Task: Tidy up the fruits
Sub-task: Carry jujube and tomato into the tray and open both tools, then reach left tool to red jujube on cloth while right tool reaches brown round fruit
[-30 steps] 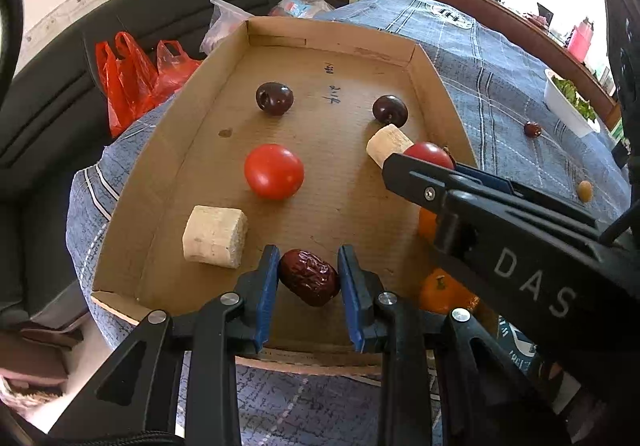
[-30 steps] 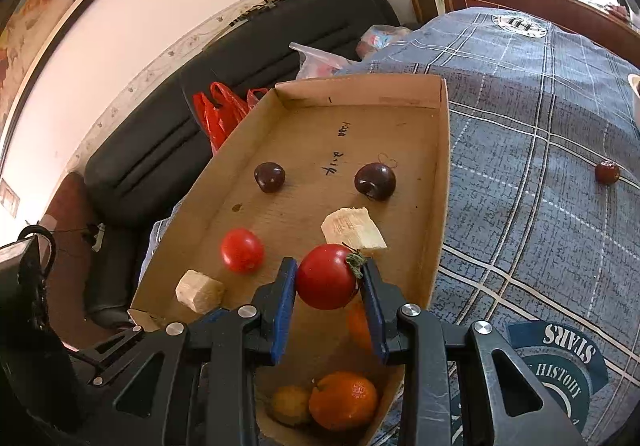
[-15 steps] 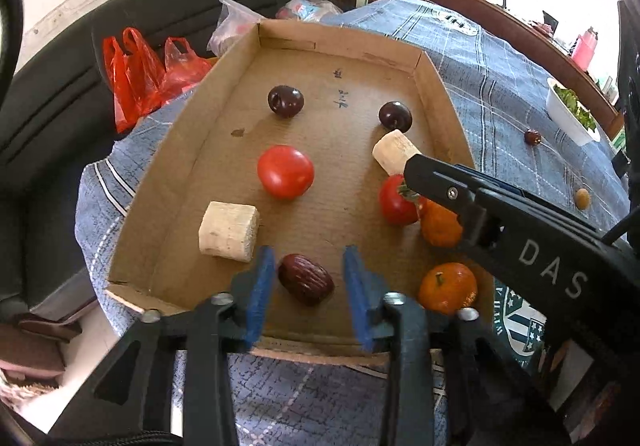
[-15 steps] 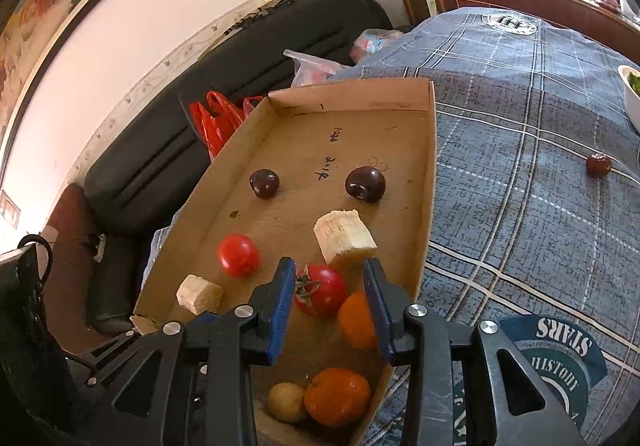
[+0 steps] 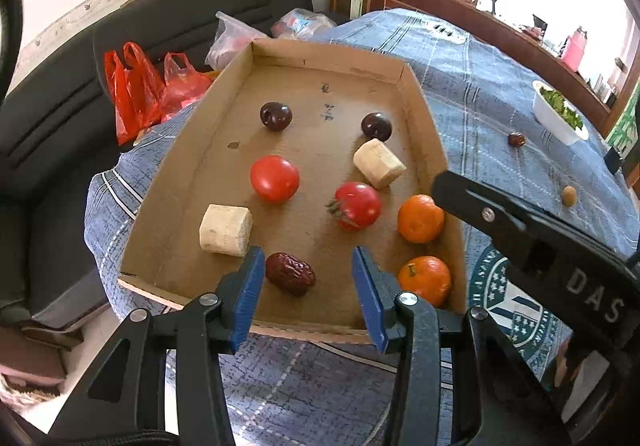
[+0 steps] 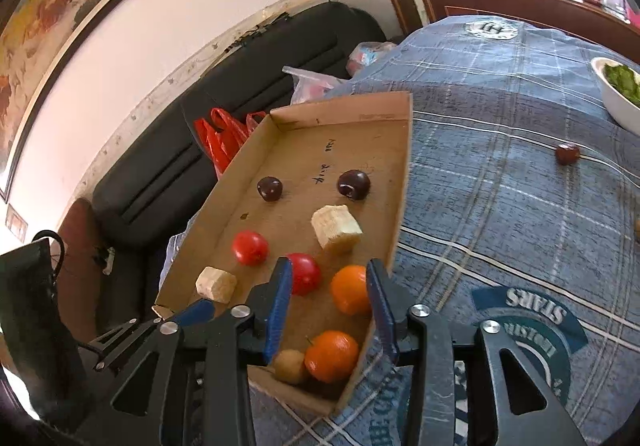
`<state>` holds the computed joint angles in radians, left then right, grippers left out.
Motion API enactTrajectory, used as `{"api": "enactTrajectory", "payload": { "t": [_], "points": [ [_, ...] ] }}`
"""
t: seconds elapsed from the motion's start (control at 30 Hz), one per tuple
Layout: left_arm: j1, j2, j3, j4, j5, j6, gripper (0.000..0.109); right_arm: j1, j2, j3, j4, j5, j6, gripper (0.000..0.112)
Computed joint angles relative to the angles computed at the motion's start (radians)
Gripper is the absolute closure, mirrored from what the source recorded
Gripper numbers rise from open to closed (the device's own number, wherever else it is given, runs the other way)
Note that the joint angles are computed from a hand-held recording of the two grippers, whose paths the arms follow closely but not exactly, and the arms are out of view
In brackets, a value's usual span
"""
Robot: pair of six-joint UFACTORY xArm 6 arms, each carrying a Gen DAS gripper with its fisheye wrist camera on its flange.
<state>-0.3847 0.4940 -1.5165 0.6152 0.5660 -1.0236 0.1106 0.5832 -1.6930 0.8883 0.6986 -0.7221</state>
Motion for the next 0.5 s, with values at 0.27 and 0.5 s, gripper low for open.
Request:
{"api": "enactTrajectory", "payload": {
  "t": [0.27,0.5],
  "points": [
    [0.002,-0.041,0.063,0.053,-0.153,-0.095,0.058,-0.058,-0.113,0.148,0.112,-0.055,-0.082,0.052],
    [-0.014,-0.048,0.081,0.191,-0.285,-0.236,0.055,-0.114,-0.197,0.279,0.141,-0.140,-0.088,0.040]
  ]
}}
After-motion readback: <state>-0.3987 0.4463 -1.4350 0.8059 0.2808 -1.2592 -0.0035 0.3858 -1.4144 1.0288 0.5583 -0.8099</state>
